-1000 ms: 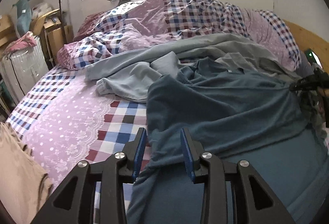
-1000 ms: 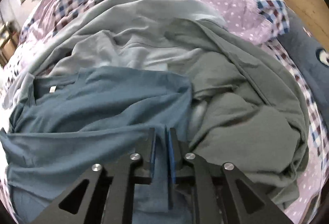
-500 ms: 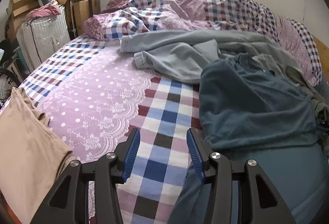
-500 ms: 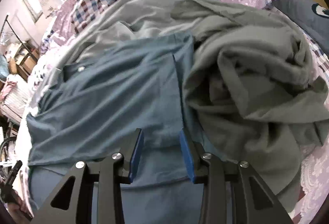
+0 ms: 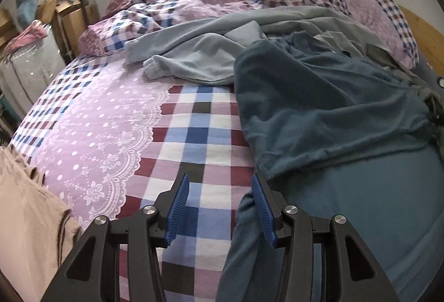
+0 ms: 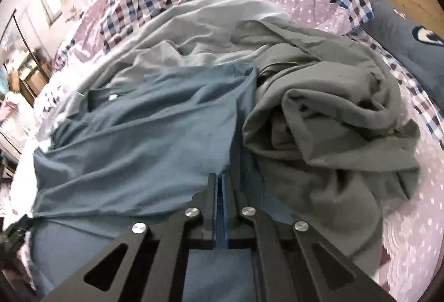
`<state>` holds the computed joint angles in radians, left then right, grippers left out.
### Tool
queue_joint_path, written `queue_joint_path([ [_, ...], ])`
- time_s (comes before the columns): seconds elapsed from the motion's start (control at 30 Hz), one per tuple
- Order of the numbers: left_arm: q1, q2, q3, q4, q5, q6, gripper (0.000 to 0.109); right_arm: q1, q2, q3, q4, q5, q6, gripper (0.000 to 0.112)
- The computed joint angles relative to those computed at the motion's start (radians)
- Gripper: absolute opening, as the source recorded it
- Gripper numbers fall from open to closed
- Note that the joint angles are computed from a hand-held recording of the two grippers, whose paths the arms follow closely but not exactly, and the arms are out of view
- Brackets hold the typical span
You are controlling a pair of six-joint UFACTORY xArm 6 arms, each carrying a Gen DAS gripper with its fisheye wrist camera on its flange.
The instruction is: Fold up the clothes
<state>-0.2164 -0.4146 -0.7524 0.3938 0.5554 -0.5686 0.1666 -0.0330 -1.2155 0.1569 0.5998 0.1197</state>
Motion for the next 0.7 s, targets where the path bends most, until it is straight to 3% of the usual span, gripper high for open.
queue_joint_path([
  [0.17,0.015,-0.06,0.039,-0.126,-0.041,0.089,0.051,-0.009,-0.051,0.033,-0.003,0.022,0.028,0.001],
  [0.27,0.031,-0.078,0.054,-0.232,-0.059,0.142,0.051,-0.007,-0.039,0.019,-0.117,0.07,0.111,0.004],
  [0.37,0.041,-0.043,0.035,-0.259,-0.047,0.117,0.051,0.008,-0.046,0.012,-0.276,0.112,0.233,0.005],
  [0.47,0.05,-0.01,0.025,-0.335,-0.075,0.125,0.051,0.044,-0.048,-0.024,-0.301,0.126,0.245,0.013],
  [0.6,0.062,0.029,0.03,-0.532,-0.146,0.183,0.051,0.124,0.014,-0.15,-0.161,0.139,0.114,0.037],
  [0.7,0.055,0.043,0.02,-0.547,-0.143,0.208,0.051,0.198,0.152,-0.355,0.046,0.215,-0.025,0.037],
])
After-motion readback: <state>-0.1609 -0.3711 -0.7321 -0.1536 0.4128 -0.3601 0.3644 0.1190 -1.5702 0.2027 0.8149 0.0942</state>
